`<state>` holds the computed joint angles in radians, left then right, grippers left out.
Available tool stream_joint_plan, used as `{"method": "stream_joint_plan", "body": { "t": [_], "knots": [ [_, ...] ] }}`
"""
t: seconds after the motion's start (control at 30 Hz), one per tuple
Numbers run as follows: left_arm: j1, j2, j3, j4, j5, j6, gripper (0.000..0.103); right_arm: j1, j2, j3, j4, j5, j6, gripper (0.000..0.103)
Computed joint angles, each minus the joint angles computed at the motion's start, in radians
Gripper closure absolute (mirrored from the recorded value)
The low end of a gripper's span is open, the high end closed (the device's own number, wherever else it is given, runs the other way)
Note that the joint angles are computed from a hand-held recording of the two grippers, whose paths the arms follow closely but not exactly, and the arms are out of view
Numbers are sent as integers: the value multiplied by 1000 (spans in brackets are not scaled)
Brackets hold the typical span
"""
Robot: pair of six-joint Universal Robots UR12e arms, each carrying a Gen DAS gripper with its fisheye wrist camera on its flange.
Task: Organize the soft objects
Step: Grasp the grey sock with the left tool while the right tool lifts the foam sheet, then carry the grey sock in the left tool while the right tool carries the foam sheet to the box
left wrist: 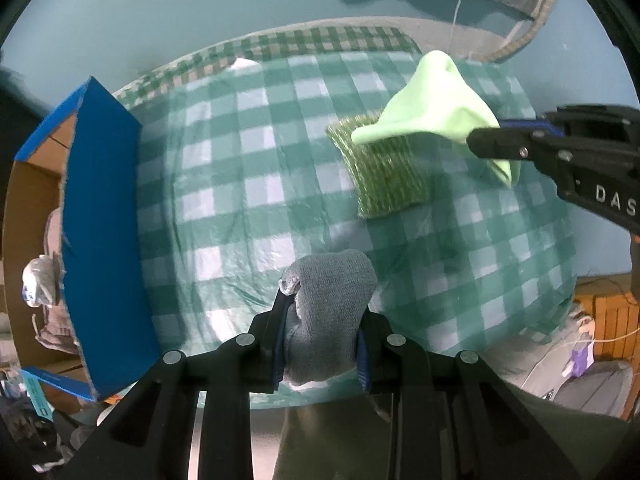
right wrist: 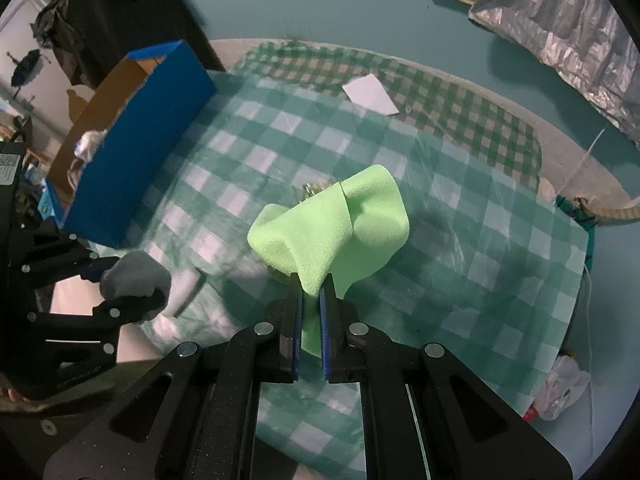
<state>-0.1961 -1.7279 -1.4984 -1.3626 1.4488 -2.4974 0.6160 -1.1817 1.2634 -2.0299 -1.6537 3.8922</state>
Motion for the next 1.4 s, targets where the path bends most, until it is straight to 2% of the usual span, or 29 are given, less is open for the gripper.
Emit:
{"method": "stream_joint_plan", "body": {
  "t": [0.67,1.1,1.4],
  "knots": [
    [72,-35,116,8,-63,-84,75,17,71,-202,78,-42,12,97],
    [129,-56,174,29,-72,-128,75,23,178,-394,113,-20,-51,97],
    [166,-71,203,45,-59,-170,75,27,284,-583,176,-3,-114,97]
  ]
}}
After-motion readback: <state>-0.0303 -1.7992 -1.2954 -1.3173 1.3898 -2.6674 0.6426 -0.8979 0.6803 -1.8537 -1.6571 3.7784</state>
